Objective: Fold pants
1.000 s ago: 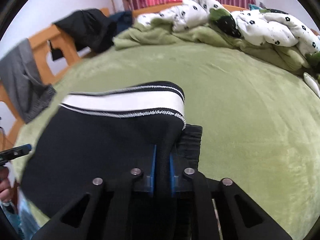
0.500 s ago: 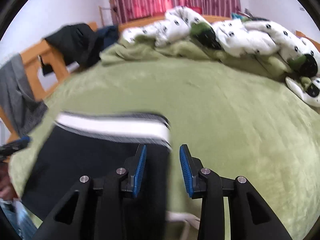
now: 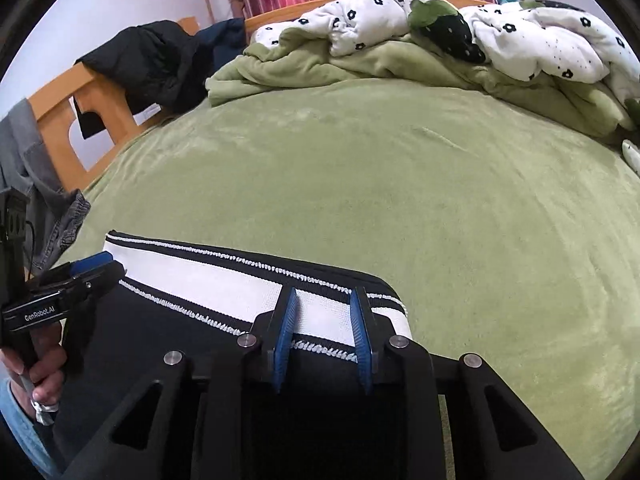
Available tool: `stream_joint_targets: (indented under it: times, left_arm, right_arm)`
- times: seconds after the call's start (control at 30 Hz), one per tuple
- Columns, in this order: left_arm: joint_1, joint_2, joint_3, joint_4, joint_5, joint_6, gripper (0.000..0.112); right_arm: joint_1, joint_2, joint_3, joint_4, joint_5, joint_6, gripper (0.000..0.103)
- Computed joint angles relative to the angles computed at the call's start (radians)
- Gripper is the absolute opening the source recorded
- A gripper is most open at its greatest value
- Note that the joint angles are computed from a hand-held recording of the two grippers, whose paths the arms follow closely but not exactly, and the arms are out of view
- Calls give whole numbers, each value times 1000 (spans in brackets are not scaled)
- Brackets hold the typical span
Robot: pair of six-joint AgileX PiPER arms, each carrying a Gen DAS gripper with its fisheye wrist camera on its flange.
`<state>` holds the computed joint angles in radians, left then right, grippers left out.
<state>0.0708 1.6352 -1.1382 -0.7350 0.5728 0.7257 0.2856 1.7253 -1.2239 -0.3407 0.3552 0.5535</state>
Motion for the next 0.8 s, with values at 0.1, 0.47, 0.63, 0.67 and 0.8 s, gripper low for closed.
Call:
stream_joint_targets:
  times: [0.1,0.47,0.63,0.67,0.8]
  left_arm:
    - [8,0,6,-19,-1,24,69]
    - [3,1,-3,-19,-8,17,69]
    - [0,-3,4,-19,-12,19,69]
    - [0,-3,5,-19,-13,18,69]
    - [5,-2,6,-32,-11,31,69]
  right_arm:
    - [27,-1,12,-123,8,116,28]
    - [30,-30,62,-207,-1,178,29]
    - [7,-33,67,-103,-25,85,30]
    - [7,-33,66,-101,-23,83,30]
    - [5,-33,66,-108,-23,84,30]
